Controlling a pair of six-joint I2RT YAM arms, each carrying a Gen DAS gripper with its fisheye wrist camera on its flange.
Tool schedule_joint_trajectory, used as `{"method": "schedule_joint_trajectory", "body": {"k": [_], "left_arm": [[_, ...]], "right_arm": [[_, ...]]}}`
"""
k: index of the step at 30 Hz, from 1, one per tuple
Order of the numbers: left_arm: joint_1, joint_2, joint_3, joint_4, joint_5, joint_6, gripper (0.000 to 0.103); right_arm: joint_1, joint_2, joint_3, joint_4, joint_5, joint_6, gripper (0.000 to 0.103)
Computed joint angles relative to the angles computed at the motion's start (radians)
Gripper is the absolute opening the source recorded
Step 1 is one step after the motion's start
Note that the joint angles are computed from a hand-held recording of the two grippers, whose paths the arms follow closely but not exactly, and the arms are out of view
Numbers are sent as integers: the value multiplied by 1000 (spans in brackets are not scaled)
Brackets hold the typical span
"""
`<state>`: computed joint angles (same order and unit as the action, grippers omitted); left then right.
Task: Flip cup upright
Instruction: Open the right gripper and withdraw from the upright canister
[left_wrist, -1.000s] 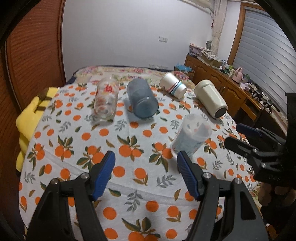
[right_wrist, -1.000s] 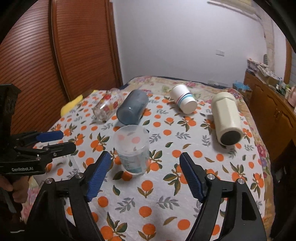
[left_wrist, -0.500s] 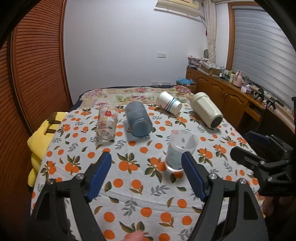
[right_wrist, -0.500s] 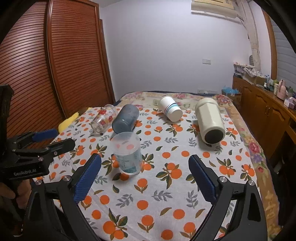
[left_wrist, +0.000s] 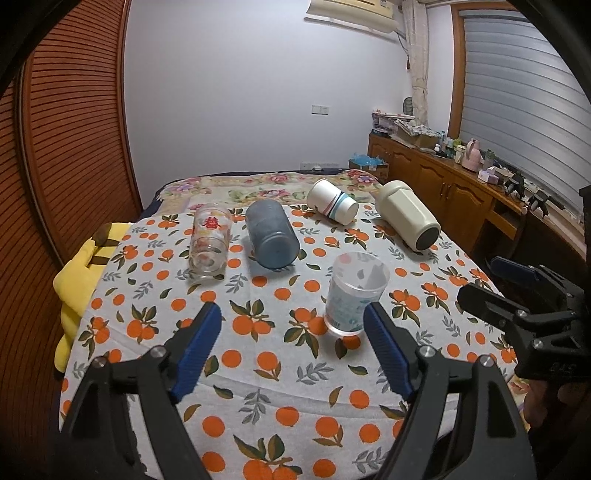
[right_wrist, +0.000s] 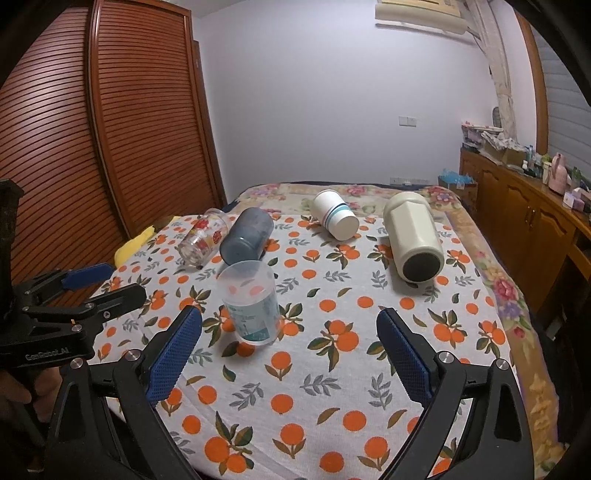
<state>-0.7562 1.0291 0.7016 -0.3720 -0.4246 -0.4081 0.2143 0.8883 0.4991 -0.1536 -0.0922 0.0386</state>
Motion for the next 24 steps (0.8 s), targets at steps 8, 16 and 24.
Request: {"method": "schedule_joint_trajectory", "body": {"k": [8, 16, 24], "left_arm": [[-13, -3, -4, 3, -11, -4, 80], [-19, -11, 1, -6, -16, -6, 81], [-19, -11, 1, -6, -16, -6, 81]], "right_arm": [[-2, 4, -1, 4, 2, 0, 97], [-5, 3, -3, 5, 0, 1, 97], [-2, 2, -1, 3, 2, 2, 97]]}}
